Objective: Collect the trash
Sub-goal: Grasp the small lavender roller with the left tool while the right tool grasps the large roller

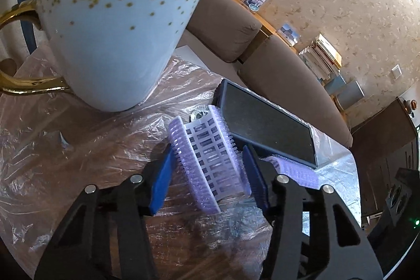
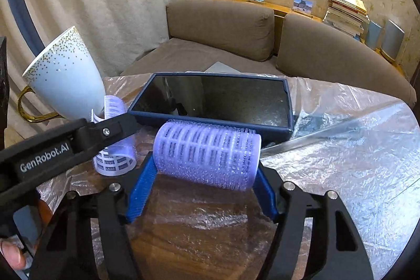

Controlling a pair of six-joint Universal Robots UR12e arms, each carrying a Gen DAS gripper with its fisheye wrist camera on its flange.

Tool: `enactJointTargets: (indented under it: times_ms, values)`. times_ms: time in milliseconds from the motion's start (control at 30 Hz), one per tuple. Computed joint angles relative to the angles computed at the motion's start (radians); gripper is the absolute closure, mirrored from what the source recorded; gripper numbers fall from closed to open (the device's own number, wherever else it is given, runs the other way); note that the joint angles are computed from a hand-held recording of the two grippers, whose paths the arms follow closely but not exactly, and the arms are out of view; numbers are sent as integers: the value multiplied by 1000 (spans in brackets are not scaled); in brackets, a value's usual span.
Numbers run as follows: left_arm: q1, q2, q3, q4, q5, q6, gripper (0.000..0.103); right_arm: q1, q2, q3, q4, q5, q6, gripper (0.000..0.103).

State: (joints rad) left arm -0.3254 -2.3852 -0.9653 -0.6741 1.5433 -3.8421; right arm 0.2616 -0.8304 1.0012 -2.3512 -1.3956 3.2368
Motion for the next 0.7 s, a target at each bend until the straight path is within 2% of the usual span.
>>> enactJointTargets:
  times_ms: [433,700]
  values:
    - [0,16,-22,5,-24,40,55,-19,-84,132,-75,26,-5,36]
    - [-7,46,-71,76,-38,69,55,-52,-115,182,-83,130,41,35]
